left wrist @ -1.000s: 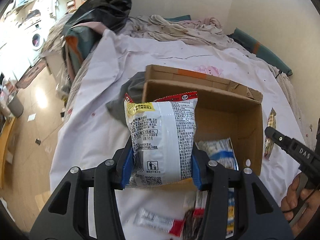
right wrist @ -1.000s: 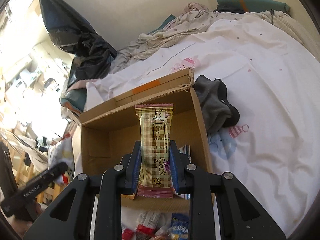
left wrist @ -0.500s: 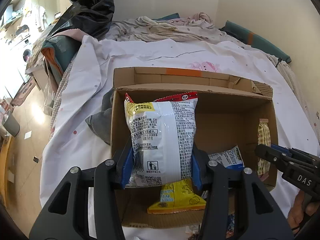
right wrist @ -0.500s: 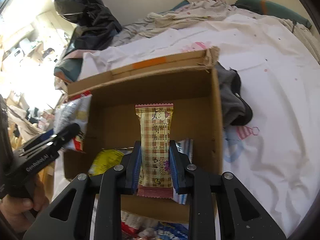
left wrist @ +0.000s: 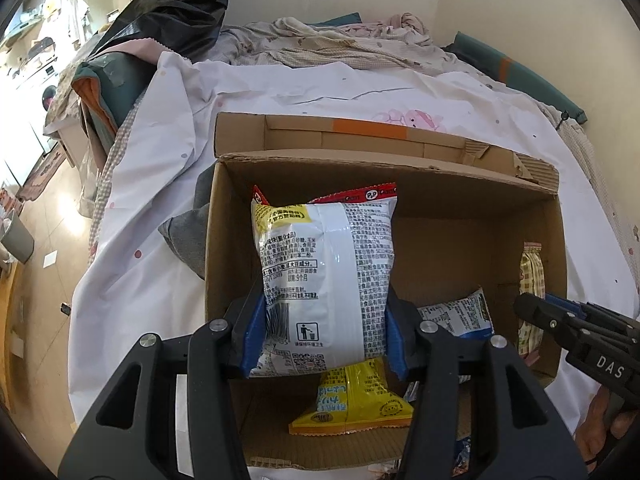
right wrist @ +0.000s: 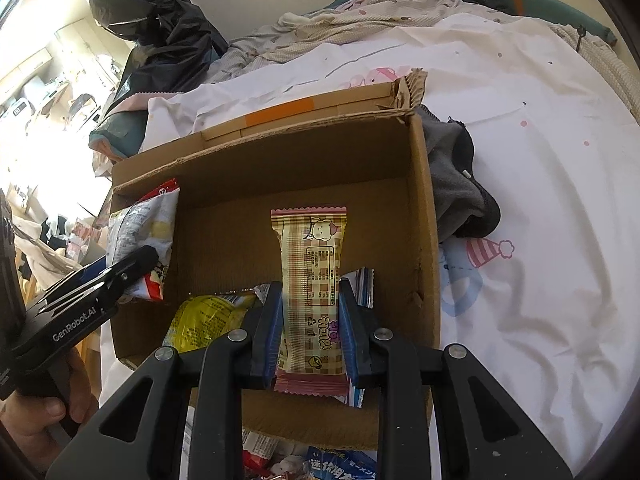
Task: Organize snacks
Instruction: 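Grasp the plaid wafer bar with the right tool while the left tool carries the white bag into the box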
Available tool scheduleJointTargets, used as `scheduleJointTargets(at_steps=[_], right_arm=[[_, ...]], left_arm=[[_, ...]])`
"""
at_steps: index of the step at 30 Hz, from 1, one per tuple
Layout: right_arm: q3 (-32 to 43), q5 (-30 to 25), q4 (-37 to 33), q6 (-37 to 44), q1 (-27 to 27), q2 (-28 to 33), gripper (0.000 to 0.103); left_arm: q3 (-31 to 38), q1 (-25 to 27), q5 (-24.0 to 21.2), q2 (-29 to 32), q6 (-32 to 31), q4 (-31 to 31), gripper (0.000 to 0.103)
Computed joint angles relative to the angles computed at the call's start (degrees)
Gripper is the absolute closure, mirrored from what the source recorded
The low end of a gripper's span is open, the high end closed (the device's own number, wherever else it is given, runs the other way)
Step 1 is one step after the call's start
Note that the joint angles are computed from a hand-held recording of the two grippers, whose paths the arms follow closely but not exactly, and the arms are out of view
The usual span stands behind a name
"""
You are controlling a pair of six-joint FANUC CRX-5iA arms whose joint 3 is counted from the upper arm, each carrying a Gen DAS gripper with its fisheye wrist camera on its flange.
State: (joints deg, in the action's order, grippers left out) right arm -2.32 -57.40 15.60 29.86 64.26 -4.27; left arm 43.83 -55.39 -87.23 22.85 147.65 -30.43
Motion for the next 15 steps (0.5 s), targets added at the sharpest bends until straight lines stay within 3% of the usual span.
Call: scheduleJointTargets(at_steps=[7,12,14,15], right_arm=[[-0.1,0.5,0.1,-0.2,0.0,0.0,0.073],[-1.0,1.7,2.3,-0.9,0.9,-0.5,0.072],[-1.5,2.5,3.2,-1.6,1.1,-1.0,0.062],[-2.0,3.0,4.3,-2.4,1.3,-1.3,0.044]], left_arm=[[0.6,0.4,-0.7,0.5,-1.2,1.4,0.05],[0.5,-0.5,0.0,0.0,-1.0,0.2,0.019],[0.5,-1.0,0.5,-0.4,-0.7,-0.4,0.016],[0.7,-1.1,0.4,-0.4,-0.6,-0.7,0.016]])
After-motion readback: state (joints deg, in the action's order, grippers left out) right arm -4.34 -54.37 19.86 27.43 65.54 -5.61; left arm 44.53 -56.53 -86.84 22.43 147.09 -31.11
